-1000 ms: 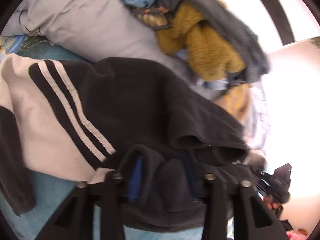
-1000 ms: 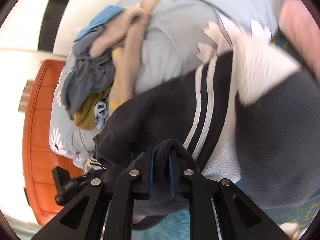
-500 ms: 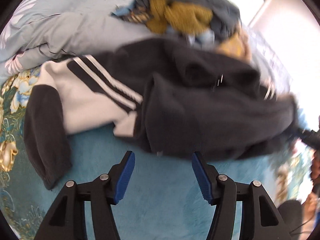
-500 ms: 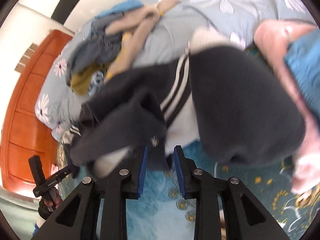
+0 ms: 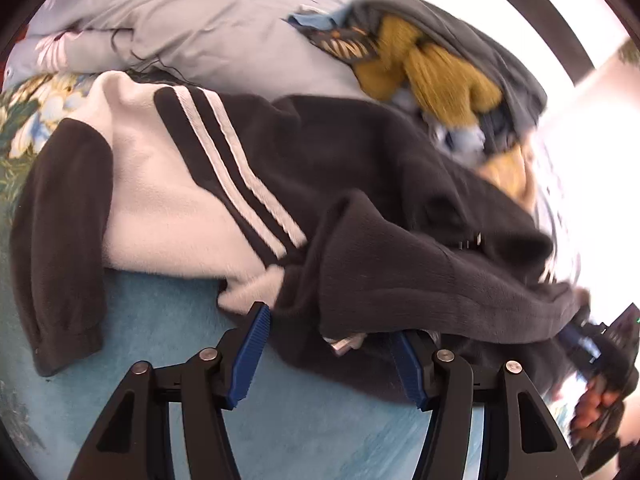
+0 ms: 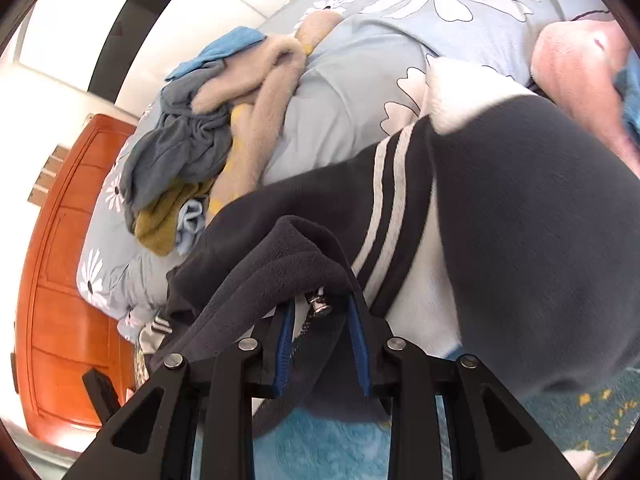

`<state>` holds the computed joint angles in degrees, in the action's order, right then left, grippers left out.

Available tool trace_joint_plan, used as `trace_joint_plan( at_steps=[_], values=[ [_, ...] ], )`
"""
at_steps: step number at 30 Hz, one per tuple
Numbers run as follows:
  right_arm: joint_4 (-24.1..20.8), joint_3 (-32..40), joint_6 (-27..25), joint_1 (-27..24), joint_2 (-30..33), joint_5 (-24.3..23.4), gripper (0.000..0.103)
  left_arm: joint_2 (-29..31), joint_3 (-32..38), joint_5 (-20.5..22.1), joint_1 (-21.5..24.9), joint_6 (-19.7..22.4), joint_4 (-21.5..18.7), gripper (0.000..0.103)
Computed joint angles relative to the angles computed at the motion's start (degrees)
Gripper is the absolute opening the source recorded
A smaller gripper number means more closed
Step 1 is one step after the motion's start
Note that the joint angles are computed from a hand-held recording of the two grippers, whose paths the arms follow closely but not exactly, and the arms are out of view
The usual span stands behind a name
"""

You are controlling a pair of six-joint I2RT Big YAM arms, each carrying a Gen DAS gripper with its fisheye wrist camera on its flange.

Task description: Fold clothes

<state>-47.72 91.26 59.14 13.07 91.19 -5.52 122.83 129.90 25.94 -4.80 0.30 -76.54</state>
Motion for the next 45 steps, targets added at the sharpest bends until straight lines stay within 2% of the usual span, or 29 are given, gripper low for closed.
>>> trace_joint_plan(
  at_steps=[3, 5, 6, 7, 8, 12, 16, 19, 22, 25, 28, 32, 33, 35, 36, 37, 39, 42, 45],
  values=[
    [-0.7, 1.7, 1.3, -0.3, 1.5, 0.4, 0.027, 0.7, 1.8, 0.4, -0.1, 0.0, -0.2, 0.058],
    [-1.3, 2.3, 1.6, -0.5, 1.7, 0.3, 0.021, 0.7, 2.4, -0.1, -0.2, -0.3, -0.2, 0.045],
    [-2.2, 2.7, 1.2, -0.5, 1.8, 0.6, 0.011, 0.8, 2.9, -0.5, -0.4, -0.7, -0.3, 0.042],
    [-3.5, 3.4, 0.6, -0.4, 1.9, 1.0, 0.008, 1.2, 4.0, -0.9, -0.7, -1.1, -0.7, 0.035],
    [-4.4, 3.6, -0.2, -0.4, 1.6, 1.2, 0.007, 1.1, 4.3, -1.5, -0.8, -1.4, -0.8, 0.022],
    [-5.9, 3.3, -3.7, 0.2, -1.9, 3.6, 0.003, -0.9, 3.7, -2.3, -1.2, -3.7, -0.2, 0.019],
    [-6.8, 3.0, -6.2, 1.3, -6.8, 6.5, 0.0, -5.7, 0.7, 1.7, -0.5, -6.8, 0.2, 0.018],
    [-9.0, 3.6, -9.0, 2.6, -10.0, 8.2, 0.0, -11.1, -5.0, 2.9, 0.6, -4.1, 1.2, 0.018],
    [-13.5, 5.0, -12.3, 4.1, -10.3, 9.5, 0.0, -14.7, -10.1, 2.5, 1.6, -2.1, 2.2, 0.018],
    [-12.3, 3.3, -10.7, 4.6, -9.7, 6.5, 0.001, -16.5, -13.9, 2.4, 2.9, -3.8, 2.9, 0.018],
    [-10.3, 2.4, -10.3, 5.6, -7.6, 3.6, 0.001, -19.0, -18.7, 2.0, 4.6, -4.6, 4.0, 0.018],
    [-9.6, 3.8, -10.3, 6.9, -3.5, 4.3, 0.002, -21.2, -24.5, 0.8, 7.2, -5.2, 4.9, 0.018],
    [-10.0, 4.7, -11.0, 7.1, -2.3, 4.6, 0.004, -21.3, -25.5, 0.9, 7.8, -5.8, 4.8, 0.018],
    [-11.5, 7.0, -12.6, 7.4, 0.4, 5.2, 0.017, -21.2, -26.9, 1.5, 8.6, -6.4, 4.5, 0.018],
    [-13.0, 8.8, -13.9, 7.4, 2.0, 5.4, 0.027, -21.0, -27.4, 1.7, 8.8, -6.4, 4.4, 0.018],
    [-14.4, 10.2, -15.3, 7.5, 3.3, 5.8, 0.028, -20.9, -27.9, 1.9, 9.0, -6.4, 4.3, 0.018],
    [-17.3, 12.9, -17.9, 7.6, 5.8, 7.1, 0.028, -20.5, -28.2, 1.3, 8.7, -5.1, 3.8, 0.018],
    [-21.3, 16.9, -19.0, 7.4, 9.2, 8.4, 0.028, -19.6, -27.4, -0.5, 8.0, -2.1, 2.3, 0.02],
    [-20.5, 17.8, -16.9, 7.2, 9.8, 8.1, 0.028, -19.4, -26.6, -4.2, 6.7, 3.8, 1.5, 0.022]
  ],
)
